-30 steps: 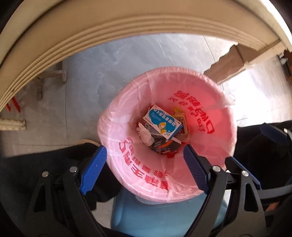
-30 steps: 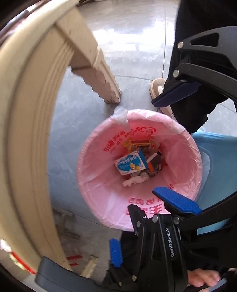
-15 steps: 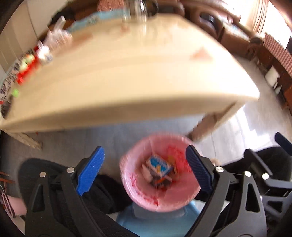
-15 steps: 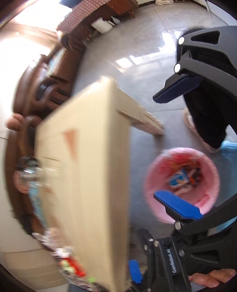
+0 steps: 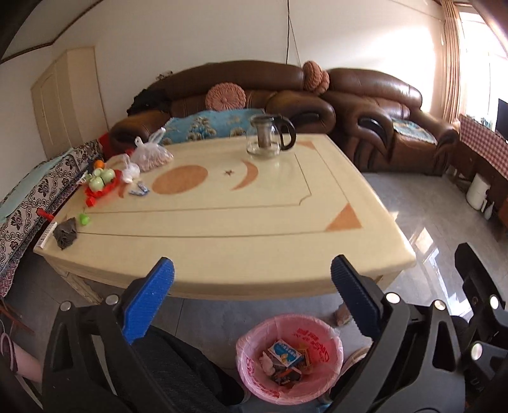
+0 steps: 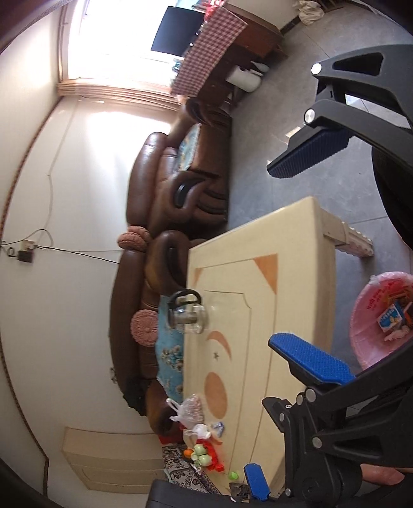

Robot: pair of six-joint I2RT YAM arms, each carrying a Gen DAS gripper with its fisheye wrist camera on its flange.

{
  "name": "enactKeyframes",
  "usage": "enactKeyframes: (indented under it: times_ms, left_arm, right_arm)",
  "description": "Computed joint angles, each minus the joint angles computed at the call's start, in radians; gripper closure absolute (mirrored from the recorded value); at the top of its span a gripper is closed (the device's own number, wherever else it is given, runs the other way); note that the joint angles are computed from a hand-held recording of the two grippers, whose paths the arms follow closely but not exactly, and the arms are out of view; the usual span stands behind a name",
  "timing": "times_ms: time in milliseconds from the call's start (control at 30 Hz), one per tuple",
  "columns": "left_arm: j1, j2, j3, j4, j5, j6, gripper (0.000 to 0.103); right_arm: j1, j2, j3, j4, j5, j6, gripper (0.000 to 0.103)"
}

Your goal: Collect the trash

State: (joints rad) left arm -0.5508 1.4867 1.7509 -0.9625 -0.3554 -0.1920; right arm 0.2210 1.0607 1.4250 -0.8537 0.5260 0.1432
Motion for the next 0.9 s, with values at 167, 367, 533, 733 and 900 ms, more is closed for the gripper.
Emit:
enactKeyframes:
  times_ms: [167, 367, 533, 733, 900]
  left_arm:
    - [-0.026, -0.042, 0.017, -0.028, -0.028, -0.012, 0.006]
    - [-0.053, -0.074, 0.017, -0.038, -0.047, -0.016, 0.006]
    - [-0.058, -0.081, 0.020, -0.046, -0.060, -0.022, 0.006]
    - [-0.054, -0.078, 0.029, -0.060, -0.058, -0.024, 0.006]
    - [-0.050, -0.078, 0.032, -0.066, -0.052, -0.024, 0.006]
  right_arm:
    - [0.063, 0.002, 0.077, -0.089, 0.075, 0.052, 0.007]
    - [-0.012, -0.011, 0.106, -0.138, -0.036, 0.078, 0.007]
    - [0.016, -0.023, 0.097, -0.138, 0.013, 0.079, 0.007]
    - [0.048, -0.018, 0.104, -0.152, 0.054, 0.094, 0.007]
    - [0.056, -0.011, 0.115, -0.164, 0.066, 0.096, 0.007]
